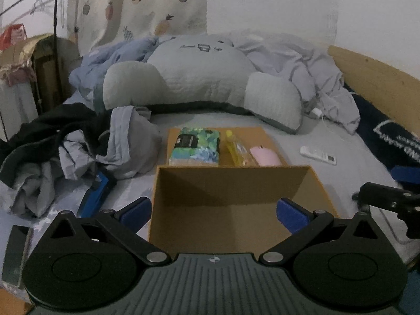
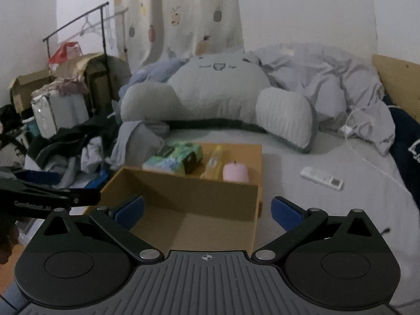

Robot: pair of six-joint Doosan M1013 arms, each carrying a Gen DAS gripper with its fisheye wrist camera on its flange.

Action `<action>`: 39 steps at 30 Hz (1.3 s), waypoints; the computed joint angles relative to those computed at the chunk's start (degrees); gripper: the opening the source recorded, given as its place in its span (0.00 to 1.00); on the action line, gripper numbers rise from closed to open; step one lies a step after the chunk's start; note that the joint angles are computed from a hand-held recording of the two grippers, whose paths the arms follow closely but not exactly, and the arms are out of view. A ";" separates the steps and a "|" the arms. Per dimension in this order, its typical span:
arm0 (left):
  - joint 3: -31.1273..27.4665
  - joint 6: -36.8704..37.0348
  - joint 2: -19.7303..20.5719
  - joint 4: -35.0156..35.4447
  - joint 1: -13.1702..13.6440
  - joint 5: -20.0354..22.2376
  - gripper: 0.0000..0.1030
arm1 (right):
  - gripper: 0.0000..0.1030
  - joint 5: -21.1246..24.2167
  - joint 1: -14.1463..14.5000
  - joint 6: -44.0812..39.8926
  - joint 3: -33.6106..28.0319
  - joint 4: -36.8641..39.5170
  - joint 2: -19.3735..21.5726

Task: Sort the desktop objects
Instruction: 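Move the left gripper past the open box toward the green tissue pack, then lower the left gripper onto the green Face tissue pack and close it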

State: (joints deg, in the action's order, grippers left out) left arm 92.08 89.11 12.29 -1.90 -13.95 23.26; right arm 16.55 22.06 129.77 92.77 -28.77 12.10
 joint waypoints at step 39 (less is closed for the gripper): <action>-40.32 2.24 28.07 0.85 1.74 31.55 1.00 | 1.00 13.53 -6.74 -17.38 -24.90 28.83 15.59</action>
State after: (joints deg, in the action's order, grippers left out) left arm 51.76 91.35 40.37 -1.05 -12.20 54.81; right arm 30.08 15.32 112.39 67.87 0.06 27.69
